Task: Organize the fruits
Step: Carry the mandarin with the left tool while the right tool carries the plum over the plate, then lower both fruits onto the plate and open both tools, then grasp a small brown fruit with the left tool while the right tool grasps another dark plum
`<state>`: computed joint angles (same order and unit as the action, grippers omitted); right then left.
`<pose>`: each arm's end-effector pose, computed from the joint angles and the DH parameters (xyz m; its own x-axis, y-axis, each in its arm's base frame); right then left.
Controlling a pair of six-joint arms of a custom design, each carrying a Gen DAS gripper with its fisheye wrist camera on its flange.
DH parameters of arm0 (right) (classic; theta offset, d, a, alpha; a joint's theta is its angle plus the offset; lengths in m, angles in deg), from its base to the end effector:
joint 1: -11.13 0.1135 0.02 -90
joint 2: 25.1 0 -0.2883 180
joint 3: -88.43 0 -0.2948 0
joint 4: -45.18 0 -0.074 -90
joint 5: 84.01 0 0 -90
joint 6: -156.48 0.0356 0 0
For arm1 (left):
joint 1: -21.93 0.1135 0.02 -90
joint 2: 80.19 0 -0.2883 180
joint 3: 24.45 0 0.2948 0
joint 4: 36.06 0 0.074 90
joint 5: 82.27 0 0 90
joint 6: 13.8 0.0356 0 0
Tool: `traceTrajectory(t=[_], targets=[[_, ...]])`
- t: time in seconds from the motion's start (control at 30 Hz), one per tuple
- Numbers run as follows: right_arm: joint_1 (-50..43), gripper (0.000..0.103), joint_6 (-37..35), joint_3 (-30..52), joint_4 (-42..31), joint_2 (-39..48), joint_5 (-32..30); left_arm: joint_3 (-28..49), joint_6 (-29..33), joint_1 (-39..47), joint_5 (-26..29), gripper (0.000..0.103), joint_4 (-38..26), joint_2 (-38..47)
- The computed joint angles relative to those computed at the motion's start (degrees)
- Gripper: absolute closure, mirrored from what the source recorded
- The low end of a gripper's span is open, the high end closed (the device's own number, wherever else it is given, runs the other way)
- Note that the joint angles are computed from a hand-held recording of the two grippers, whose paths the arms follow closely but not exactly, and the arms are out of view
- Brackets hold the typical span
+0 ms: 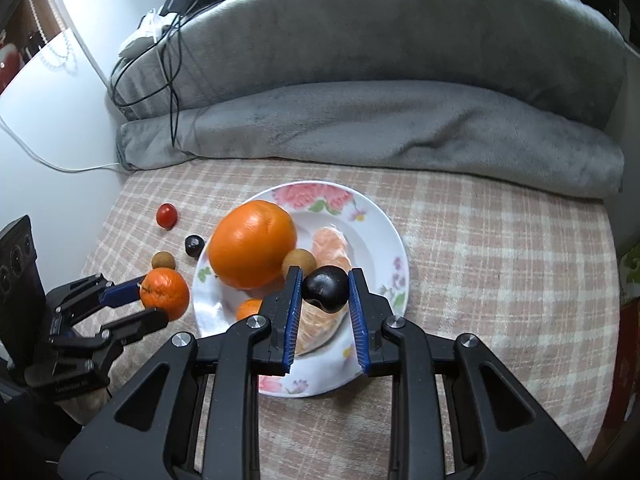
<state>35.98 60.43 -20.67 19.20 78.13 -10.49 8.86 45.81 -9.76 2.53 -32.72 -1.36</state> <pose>0.3514 0.1739 0.1445 -0.7111 -0.4407 -0.5478 -0.6166 0.7653 0.1847 0.2160 -0.1295 0.1125 -0.7286 -0.1423 -0.6700 0.1129 0.9398 -0.3224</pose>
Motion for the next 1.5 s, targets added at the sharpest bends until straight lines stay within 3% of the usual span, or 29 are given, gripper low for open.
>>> traceTrajectory(t=[0.67,0.73,0.8,0.93,1.07,1.17,1.5], targets=[[-1.4,0.079,0.2,-0.1,1.4,1.8,-2.5,4.5,-0.1,-3.4,-1.1,0.066,-0.8,5.0],[-1.4,0.072,0.2,-0.2,1.5,1.7,-2.7,4.5,-0.1,-3.3,-1.0,0.066,-0.6,5.1],[-1.4,0.045,0.2,-0.5,2.0,1.4,-2.4,4.4,0.1,-3.3,-1.1,0.059,-0.5,4.9],[-1.5,0.039,0.6,-1.6,3.5,0.0,-2.6,4.0,0.3,-3.6,-2.2,0.048,-1.0,3.5],[-1.2,0.021,1.1,-2.1,4.4,-0.8,-2.0,3.7,0.5,-4.0,-3.2,0.037,-1.5,2.4],[-1.0,0.021,1.2,-2.2,4.8,-1.1,-1.5,3.6,0.3,-4.5,-4.6,0.030,-2.3,1.7],[-0.2,0.021,1.5,-2.0,5.4,-1.7,-0.5,2.7,-0.3,-4.4,-7.3,0.029,-5.3,-1.2]])
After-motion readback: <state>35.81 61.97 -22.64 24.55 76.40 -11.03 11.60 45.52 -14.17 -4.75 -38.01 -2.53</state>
